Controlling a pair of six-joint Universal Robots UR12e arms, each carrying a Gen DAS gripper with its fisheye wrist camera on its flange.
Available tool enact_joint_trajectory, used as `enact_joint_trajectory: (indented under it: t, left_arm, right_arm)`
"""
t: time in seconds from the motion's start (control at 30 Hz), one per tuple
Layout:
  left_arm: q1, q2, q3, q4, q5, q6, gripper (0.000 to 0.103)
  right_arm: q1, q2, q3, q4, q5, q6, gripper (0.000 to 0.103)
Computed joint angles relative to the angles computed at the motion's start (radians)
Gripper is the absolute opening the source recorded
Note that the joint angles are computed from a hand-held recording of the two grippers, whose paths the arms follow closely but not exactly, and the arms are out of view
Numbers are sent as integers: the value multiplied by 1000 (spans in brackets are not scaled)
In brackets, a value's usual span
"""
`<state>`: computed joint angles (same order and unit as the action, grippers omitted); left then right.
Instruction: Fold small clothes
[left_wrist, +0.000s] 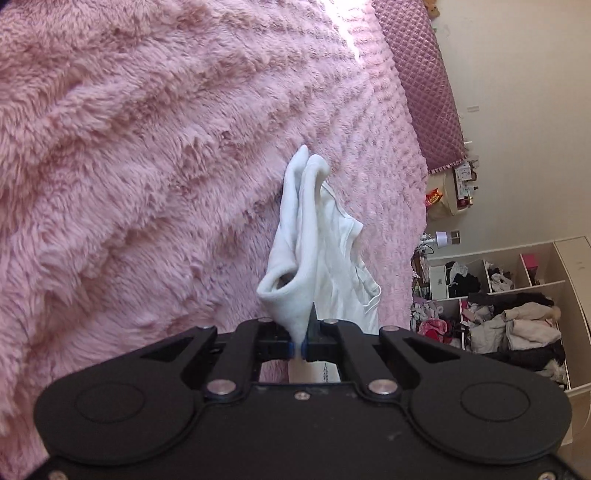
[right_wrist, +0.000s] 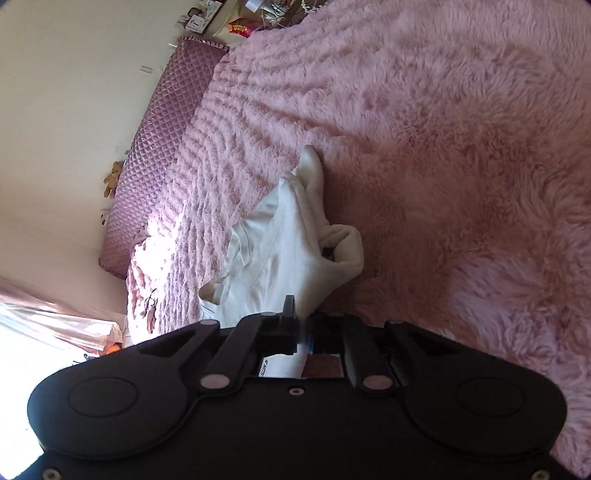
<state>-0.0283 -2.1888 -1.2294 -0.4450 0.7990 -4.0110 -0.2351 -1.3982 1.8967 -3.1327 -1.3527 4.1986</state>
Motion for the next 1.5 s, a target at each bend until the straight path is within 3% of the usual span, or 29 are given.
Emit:
enact_joint_trajectory:
  t: [0.13, 0.23, 0.27, 0.3, 0.37, 0.47, 0.5, 0.6, 0.7, 0.77, 0.87, 1.0, 1.1, 1.13, 1.17, 1.2, 1.23, 1.3, 1.4, 1.5]
  left_arm:
    - [18, 93, -113, -71, -16, 156, 1]
    - [23, 149, -189, -254, 48, 343, 4]
    - [21, 158, -198, -323, 92, 413, 10]
    - [25, 166, -208, -350, 111, 445, 15]
    - [51, 186, -244, -327, 75, 428, 15]
    - [59, 191, -209, -315, 143, 465, 30]
    - [57, 187, -192, -295, 162, 488, 33]
    - [37, 126, -93, -219, 191, 550, 42]
    - [6, 61, -17, -122, 202, 576, 43]
    - [-22, 18, 36, -90, 244, 595, 44]
    - [-57, -41, 116, -104, 316, 667, 45]
    - [-88, -123, 256, -229, 400, 723, 45]
    - [-93, -155, 301, -246, 390, 734, 42]
    - [-96, -147, 292, -251, 400, 746, 35]
    - [-100, -141, 286, -256, 408, 765, 13]
    - [-103, -145, 293, -265, 408, 786, 7]
    - [-102, -143, 287, -254, 406, 791, 6]
    - [-98, -135, 264, -184, 381, 773, 6]
    - [-83, -126, 241, -69, 299, 663, 6]
    - [-90, -143, 288, -121, 312, 699, 6]
  right_arm:
    - [-1, -94, 103, 19, 26, -34, 4]
    - [-2, -144, 186, 80, 36, -58, 5]
    - [-4, -157, 206, 127, 38, -70, 10]
    - [-3, -167, 220, 159, 20, -69, 10]
    - [-26, -190, 254, 133, 44, -53, 11]
    - [-19, -218, 217, 194, -70, -113, 38]
    - [-16, -208, 194, 170, -105, -175, 43]
    - [-22, -139, 101, 117, -119, -346, 44]
    - [-2, -33, -10, 65, -179, -559, 45]
    - [7, 37, -89, 95, -188, -675, 46]
    - [20, 106, -173, 176, -229, -754, 46]
    - [10, 139, -204, 223, -203, -735, 46]
    - [18, 144, -214, 246, -215, -733, 48]
    - [19, 144, -213, 250, -211, -734, 49]
    - [16, 144, -213, 257, -201, -737, 46]
    - [18, 142, -209, 257, -207, -741, 26]
    - [23, 136, -204, 260, -212, -738, 15]
    - [15, 119, -178, 211, -180, -706, 10]
    - [15, 100, -155, 125, -179, -659, 8]
    - [11, 95, -155, 129, -194, -652, 8]
